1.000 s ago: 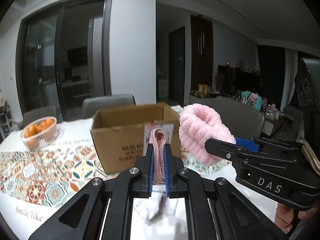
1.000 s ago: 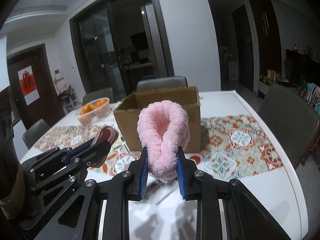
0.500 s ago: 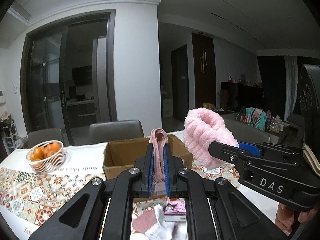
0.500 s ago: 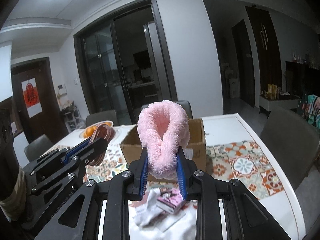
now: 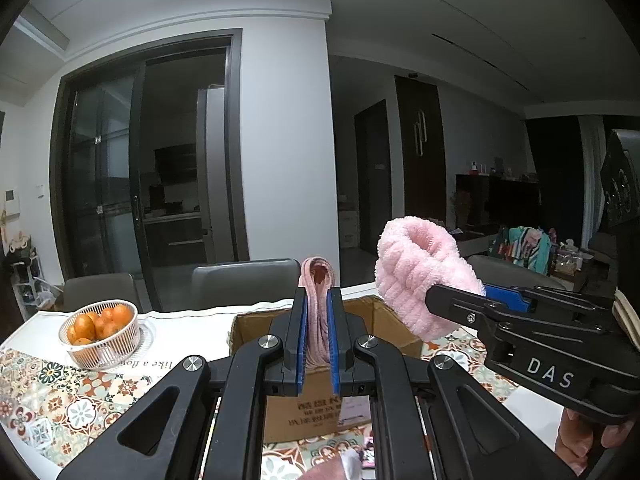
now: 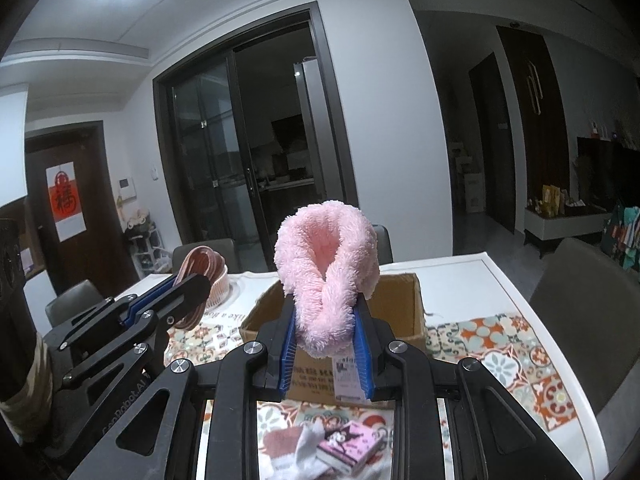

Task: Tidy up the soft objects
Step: 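Carry the hair tie and headband over the box and release both inside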

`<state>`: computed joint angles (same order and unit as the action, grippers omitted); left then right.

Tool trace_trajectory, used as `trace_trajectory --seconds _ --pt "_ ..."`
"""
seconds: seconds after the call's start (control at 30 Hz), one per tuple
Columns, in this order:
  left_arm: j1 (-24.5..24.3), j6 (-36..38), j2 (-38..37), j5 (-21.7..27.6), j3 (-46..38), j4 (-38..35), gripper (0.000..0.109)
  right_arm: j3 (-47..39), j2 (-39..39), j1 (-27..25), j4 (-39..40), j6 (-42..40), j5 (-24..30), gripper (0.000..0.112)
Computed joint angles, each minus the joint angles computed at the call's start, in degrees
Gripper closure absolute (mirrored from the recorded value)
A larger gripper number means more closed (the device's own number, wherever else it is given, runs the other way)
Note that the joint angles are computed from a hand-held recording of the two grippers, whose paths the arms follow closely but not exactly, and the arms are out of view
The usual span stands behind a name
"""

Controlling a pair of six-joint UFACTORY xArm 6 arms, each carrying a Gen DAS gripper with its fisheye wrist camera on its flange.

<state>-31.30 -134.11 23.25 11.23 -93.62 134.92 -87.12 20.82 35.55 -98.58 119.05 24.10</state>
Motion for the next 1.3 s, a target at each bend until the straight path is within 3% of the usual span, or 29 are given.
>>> trace_trajectory --seconds 0.27,0.43,0.63,0.87,1.13,1.17,1.23,1.3 --pt "1.7 4.3 5.8 -1.4 -7.4 -3.7 0.098 -7.2 5.6 -1.9 2.3 -4.0 -2.4 0.085" --pt "2.8 10.9 10.7 -2.7 -13.0 -9.8 0.098 -12.0 9.7 -3.4 5.1 -7.5 -4.5 0.085" --pt "4.2 25.5 17.2 -4.7 -19.7 -24.1 0.098 -18.6 15.6 -5.4 12.9 -15.2 -7.7 0.085" --pt "5.1 51.8 25.7 -5.7 -26.9 -50.6 0.098 -24.7 21.7 -6.6 24.5 -27.1 -8.8 0.085" --pt "4.5 73.8 32.0 -4.0 -32.1 -72.7 0.097 -29.1 26.8 -7.1 36.5 -38.2 -8.4 0.085" --pt "4.5 75.2 32.4 -4.0 -32.4 -74.2 0.096 -29.7 27.3 -7.0 38.1 -39.6 -8.1 0.085" --pt "4.4 79.7 33.3 -4.2 -33.0 -79.1 0.081 -30.5 28.1 -7.0 39.6 -40.8 -8.0 0.082" --pt "4.6 80.1 33.6 -4.7 -33.1 -80.1 0.074 -30.6 28.4 -7.2 40.0 -40.6 -8.4 0.076"
